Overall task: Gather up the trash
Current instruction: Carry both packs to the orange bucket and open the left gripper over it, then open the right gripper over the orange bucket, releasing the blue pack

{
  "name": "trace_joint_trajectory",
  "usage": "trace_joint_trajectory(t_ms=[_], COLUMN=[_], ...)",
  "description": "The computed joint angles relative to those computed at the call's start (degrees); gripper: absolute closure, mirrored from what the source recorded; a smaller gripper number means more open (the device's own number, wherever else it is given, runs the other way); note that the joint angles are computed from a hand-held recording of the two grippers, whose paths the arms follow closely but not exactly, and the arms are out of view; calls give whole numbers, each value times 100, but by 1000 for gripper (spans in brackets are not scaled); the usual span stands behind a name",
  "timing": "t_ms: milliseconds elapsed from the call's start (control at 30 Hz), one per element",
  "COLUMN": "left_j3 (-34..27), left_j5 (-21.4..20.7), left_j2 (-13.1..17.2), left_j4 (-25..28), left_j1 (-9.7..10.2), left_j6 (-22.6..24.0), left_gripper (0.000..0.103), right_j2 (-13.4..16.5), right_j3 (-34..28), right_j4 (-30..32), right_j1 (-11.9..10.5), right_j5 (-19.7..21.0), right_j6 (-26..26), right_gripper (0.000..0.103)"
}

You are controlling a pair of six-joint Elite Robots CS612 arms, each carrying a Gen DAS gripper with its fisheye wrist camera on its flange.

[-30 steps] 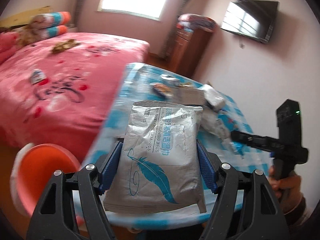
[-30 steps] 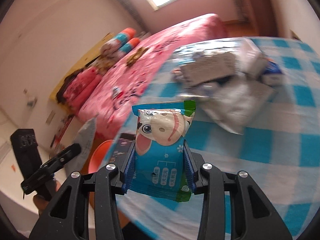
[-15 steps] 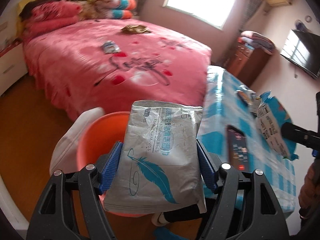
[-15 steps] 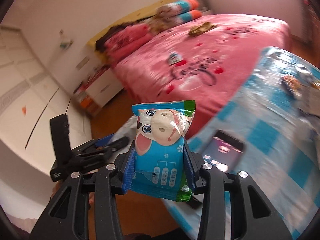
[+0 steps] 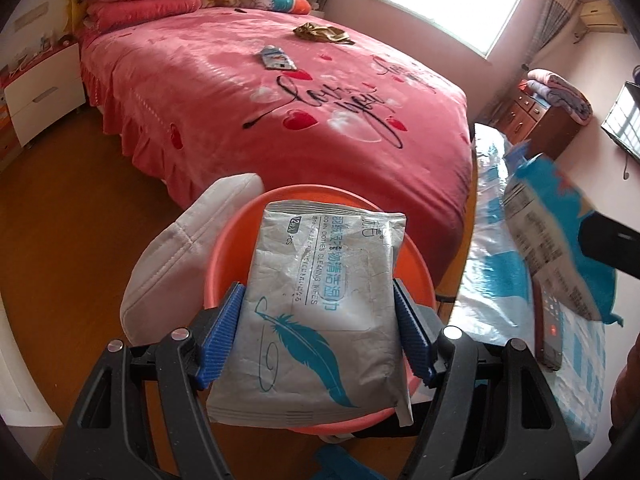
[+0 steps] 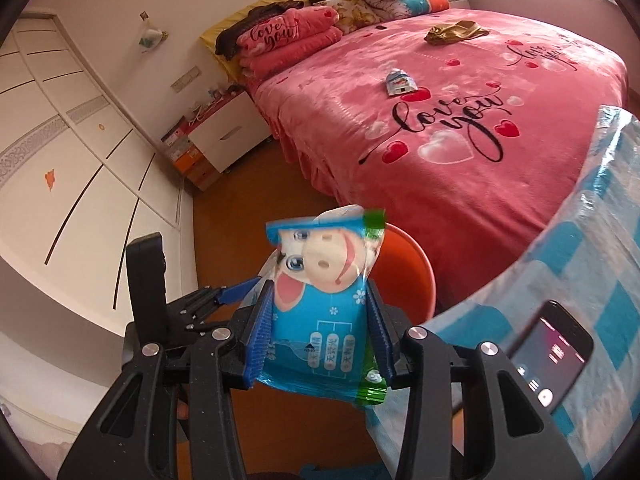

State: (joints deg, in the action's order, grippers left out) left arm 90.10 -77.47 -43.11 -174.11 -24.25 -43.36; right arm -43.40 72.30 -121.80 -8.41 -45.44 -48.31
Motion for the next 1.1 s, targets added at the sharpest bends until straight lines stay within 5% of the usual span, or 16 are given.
trace_joint_trajectory(t_ms=[133,333,533,767,1100], left_j3=[-41,49,224,241,-6], left_j5=[136,690,1244,1760,1849], left_j2=[3,-70,-119,-33,-17], left_j4=[264,168,-584,-1680,-1738], left_j1=[-5,-68,-165,-369,-579], left_j6=[-128,-238,-108,843,1398], left_gripper=[28,19,12,12,12], right_j2=[76,-45,-109,-135,-174], right_j3=[-112,173,398,587,870], right_j4=[123,-839,-1718,-2452,-3204], right_j1=[15,-114,-274,-467,-758], right_j5=[105,166,162,221,406], right_j6=[96,637,1218,1700,2280], right_gripper=[46,23,21,16,15])
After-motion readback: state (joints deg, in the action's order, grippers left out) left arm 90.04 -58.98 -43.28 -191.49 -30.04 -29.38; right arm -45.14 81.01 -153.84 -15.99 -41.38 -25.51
